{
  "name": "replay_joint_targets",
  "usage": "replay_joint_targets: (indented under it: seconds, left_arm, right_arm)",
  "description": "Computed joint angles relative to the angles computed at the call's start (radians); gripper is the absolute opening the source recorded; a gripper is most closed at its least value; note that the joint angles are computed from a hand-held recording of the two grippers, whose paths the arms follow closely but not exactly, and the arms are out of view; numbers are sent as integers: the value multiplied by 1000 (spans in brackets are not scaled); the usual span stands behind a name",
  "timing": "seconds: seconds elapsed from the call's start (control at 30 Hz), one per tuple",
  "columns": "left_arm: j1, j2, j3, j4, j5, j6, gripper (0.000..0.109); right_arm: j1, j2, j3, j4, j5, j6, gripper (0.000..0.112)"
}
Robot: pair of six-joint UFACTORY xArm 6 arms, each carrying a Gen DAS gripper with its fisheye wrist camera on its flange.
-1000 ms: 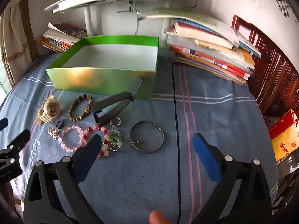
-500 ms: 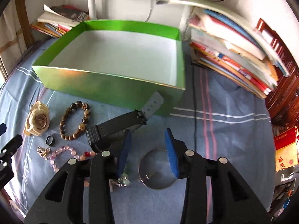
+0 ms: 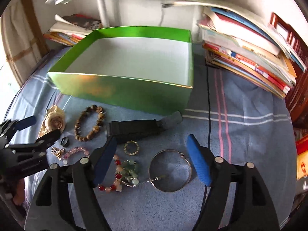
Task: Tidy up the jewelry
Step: 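Grasp the cream sport watch with the left tool while the right tool grasps the black-strap watch, then carry both watches over the green box and open both tools to drop them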
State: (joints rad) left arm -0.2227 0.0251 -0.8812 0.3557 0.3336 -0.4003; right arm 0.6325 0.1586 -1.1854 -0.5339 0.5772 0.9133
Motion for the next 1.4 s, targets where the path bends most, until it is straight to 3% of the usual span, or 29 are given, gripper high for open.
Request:
replay_joint_targets:
  seconds: [0.17, 0.3, 0.43, 0.5, 0.6, 0.67, 1.07, 1.3, 1.4]
  left_arm:
    - [3, 60, -45, -6, 23, -6, 85]
    - [15, 62, -33, -139, 0, 101, 63]
    - [23, 54, -18, -161, -15, 126, 59]
    - [24, 46, -7, -155, -21, 120, 58]
    - [29, 30, 12, -162, -24, 118, 58]
    - [38, 15, 25, -161, -25, 112, 58]
    - [63, -59, 94, -160, -43, 99, 58]
    - [71, -121, 136, -140, -71, 90, 58]
    - [65, -139, 147, -131, -74, 85, 58]
  right_arm:
    - [25, 85, -93, 11, 23, -89, 75]
    - [33, 137, -139, -30, 17, -117, 75]
    - [47, 206, -207, -63, 49, -163, 74]
    - [50, 220, -215, -77, 61, -150, 57]
    - [37, 191, -175, -34, -1, -177, 41]
    - [36, 171, -162, -79, -4, -138, 37]
    - [-42, -4, 6, -43, -102, -12, 31]
    - [-59, -108, 70, -177, -13, 142, 31]
    - [-51, -113, 79, -170, 24, 134, 31]
